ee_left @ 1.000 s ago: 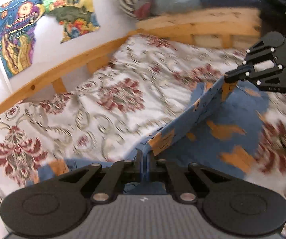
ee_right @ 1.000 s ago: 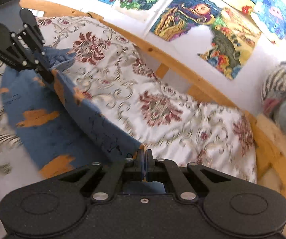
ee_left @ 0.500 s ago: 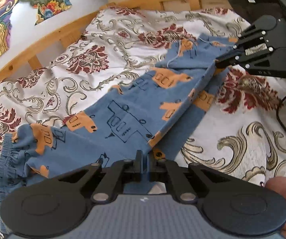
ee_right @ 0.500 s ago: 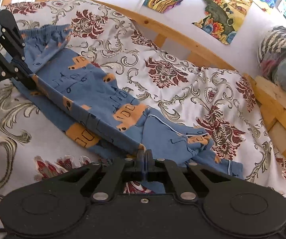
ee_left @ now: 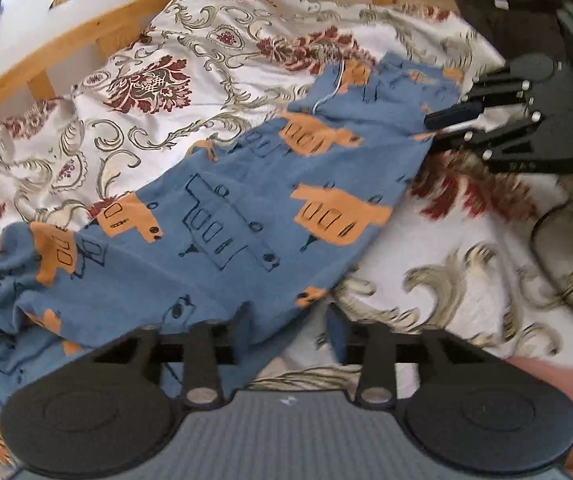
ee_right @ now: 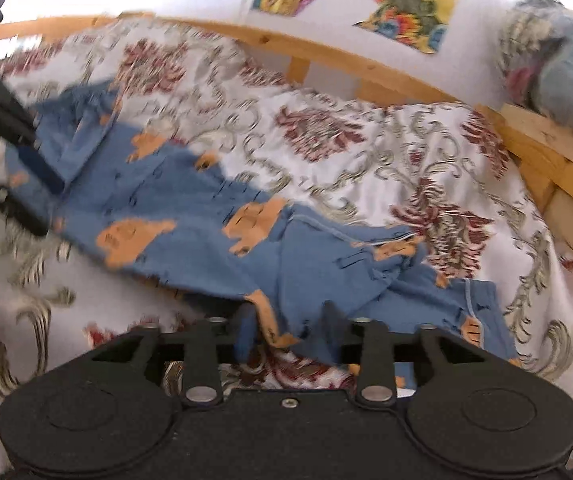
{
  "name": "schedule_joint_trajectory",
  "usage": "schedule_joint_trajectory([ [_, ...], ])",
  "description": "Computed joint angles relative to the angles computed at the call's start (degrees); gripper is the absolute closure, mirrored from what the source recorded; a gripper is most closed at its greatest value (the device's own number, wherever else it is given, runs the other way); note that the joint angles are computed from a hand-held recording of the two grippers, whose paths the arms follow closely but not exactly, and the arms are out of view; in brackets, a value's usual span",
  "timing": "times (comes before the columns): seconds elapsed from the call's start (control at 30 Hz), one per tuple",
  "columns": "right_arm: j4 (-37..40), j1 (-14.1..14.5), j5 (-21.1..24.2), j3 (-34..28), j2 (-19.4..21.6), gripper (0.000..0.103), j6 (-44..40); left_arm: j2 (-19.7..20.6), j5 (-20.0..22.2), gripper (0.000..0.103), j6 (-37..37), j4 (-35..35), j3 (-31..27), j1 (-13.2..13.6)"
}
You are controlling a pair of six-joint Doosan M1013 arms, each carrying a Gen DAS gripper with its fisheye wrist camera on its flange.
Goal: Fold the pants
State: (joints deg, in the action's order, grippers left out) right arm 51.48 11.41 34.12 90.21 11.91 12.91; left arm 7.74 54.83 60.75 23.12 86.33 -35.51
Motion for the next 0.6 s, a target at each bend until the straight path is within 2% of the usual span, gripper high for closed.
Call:
schedule_joint_trajectory([
  [0.1, 0.0, -0.7, -0.2, -0.8, -0.1, 0.046, 3.0, -0.2, -1.6, 0.043, 0.8, -2.4, -1.1, 0.2],
  [0.2, -1.1, -0.8, -1.2, -1.2, -0.1, 0.045, 6.8, 0.6, -3.6, 0.042, 1.3, -6.1, -3.0, 1.2],
  [0.37, 1.7, -0.4, -2.5, -0.6, 0.2, 0.046, 4.9, 5.0, -5.1, 0.041, 0.7, -11.9, -9.5, 4.2],
  [0.43, 2.8, 0.2, -2.3, -0.4, 0.6, 0.051, 2.6, 7.9, -4.4, 0.042, -0.5, -14.5, -13.3, 5.8],
  [0.53, 2.7, 1.7, -5.6, 0.4, 1.1, 0.059, -1.4, 12.2, -4.6, 0.047, -1.6, -17.5, -18.5, 7.8],
  [0.6, 0.6, 2.3, -6.8, 0.3, 1.8, 0.066, -1.1, 15.0, -3.6, 0.051, -2.4, -19.2, -21.9, 8.8],
])
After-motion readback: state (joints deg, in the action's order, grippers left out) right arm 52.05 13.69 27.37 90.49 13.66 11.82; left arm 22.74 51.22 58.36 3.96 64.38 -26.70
